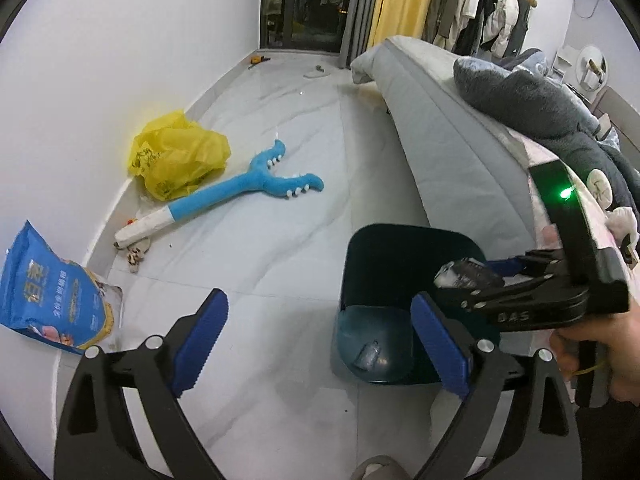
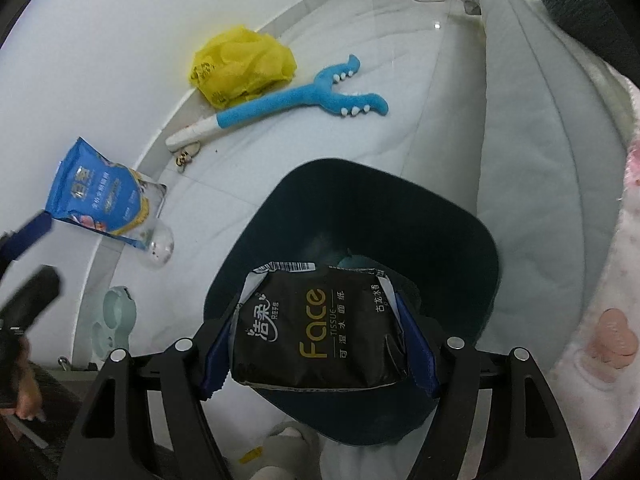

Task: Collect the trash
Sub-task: 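Carry both items over the green bin and open both tools to drop them, then move both tools back over the bed toward the remaining trash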

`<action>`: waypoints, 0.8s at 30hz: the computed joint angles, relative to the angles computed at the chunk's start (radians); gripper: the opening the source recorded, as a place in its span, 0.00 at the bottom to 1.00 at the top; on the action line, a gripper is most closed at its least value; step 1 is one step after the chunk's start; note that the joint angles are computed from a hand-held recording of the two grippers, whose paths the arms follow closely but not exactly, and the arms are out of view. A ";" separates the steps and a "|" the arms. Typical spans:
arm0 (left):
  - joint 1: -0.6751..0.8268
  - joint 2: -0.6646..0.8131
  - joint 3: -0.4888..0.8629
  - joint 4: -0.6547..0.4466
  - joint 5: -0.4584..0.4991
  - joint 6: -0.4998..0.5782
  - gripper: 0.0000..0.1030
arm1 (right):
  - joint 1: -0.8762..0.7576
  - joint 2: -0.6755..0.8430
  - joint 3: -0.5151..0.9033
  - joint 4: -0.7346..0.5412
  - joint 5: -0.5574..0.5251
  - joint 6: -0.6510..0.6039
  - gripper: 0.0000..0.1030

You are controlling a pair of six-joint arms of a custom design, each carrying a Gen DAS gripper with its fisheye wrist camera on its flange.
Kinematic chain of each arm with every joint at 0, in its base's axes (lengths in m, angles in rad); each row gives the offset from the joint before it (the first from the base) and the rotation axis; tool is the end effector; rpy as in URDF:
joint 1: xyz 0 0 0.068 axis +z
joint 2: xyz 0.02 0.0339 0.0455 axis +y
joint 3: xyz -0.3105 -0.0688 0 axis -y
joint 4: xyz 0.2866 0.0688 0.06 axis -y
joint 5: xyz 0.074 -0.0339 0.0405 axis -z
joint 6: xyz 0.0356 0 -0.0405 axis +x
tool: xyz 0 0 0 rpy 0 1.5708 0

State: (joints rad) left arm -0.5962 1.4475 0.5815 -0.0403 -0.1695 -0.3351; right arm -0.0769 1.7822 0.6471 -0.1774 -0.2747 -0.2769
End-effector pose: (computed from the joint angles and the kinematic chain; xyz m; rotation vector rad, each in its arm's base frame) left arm 0.2355 -0.1525 0.1563 0.2496 2.4564 -0.1950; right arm 0.2880 -0.0125 0.0779 -0.3323 2.8039 0.3196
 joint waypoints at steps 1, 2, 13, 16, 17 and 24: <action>-0.003 -0.010 -0.003 0.002 -0.009 0.003 0.92 | 0.005 0.006 0.002 0.000 0.003 0.008 0.79; -0.011 -0.027 -0.006 0.001 -0.030 0.009 0.93 | 0.009 0.006 0.001 0.000 0.005 0.014 0.83; -0.079 -0.131 -0.004 0.001 -0.090 0.037 0.94 | -0.034 -0.139 -0.037 -0.058 -0.039 -0.046 0.88; -0.096 -0.153 0.006 0.005 -0.100 0.025 0.95 | -0.061 -0.229 -0.054 -0.088 -0.073 -0.065 0.88; -0.096 -0.159 0.013 0.002 -0.085 0.020 0.95 | -0.068 -0.248 -0.057 -0.093 -0.080 -0.072 0.88; -0.131 -0.130 0.069 0.002 -0.070 -0.031 0.95 | -0.183 -0.372 -0.071 -0.133 -0.130 -0.175 0.89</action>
State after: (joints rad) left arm -0.7269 1.3172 0.6503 -0.0383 -0.2398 -0.3663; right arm -0.2597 1.4107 0.5766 -0.3103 -0.4043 -0.4522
